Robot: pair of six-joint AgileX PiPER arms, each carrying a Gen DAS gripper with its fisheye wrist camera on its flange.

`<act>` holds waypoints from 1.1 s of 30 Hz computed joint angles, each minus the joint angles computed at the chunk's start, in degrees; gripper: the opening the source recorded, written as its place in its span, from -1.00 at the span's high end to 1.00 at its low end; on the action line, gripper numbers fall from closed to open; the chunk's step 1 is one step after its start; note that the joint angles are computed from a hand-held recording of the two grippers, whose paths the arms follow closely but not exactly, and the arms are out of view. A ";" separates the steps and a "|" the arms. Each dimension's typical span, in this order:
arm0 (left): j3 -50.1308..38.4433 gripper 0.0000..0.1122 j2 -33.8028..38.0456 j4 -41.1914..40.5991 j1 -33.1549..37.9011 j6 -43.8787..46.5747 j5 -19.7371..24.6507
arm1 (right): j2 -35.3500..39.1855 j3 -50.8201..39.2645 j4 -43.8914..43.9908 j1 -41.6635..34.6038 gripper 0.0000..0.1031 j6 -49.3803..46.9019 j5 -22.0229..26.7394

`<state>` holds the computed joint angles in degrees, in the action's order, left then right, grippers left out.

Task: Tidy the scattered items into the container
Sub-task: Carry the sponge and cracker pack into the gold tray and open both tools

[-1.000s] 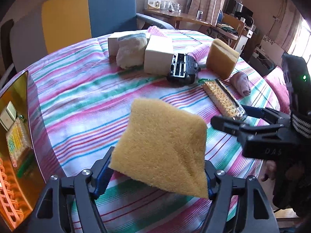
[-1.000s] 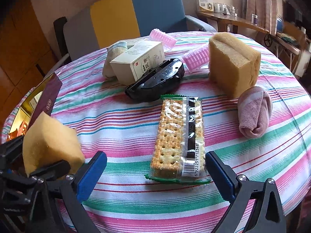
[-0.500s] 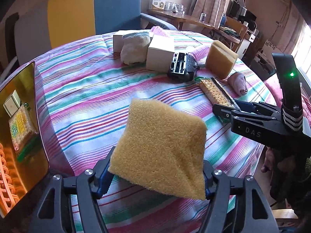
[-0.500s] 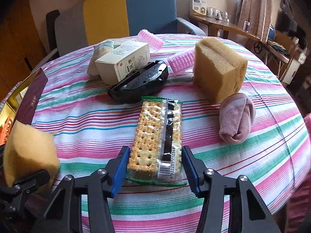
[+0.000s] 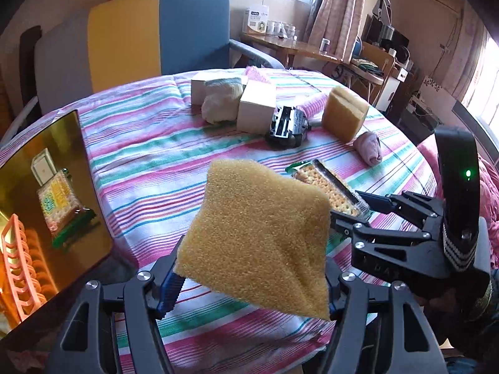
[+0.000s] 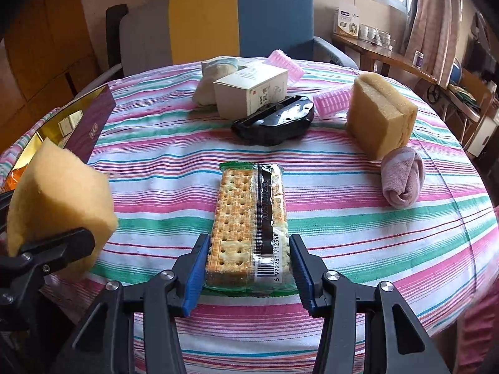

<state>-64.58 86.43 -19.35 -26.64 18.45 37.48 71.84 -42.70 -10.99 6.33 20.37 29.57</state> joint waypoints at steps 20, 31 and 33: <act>-0.58 -0.24 -7.15 -2.50 23.43 0.10 1.81 | 8.73 -17.96 2.09 16.76 0.02 -1.23 3.26; -10.37 -0.25 2.36 0.52 34.36 -0.08 2.39 | 26.12 -40.98 4.33 26.52 0.02 -6.86 7.79; -12.23 -0.25 4.34 1.33 35.07 -0.15 2.52 | 28.96 -44.37 4.49 27.34 0.02 -7.16 8.95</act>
<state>-76.80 90.77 -18.02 8.43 18.30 40.00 100.80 -87.07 -6.50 33.67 13.21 38.52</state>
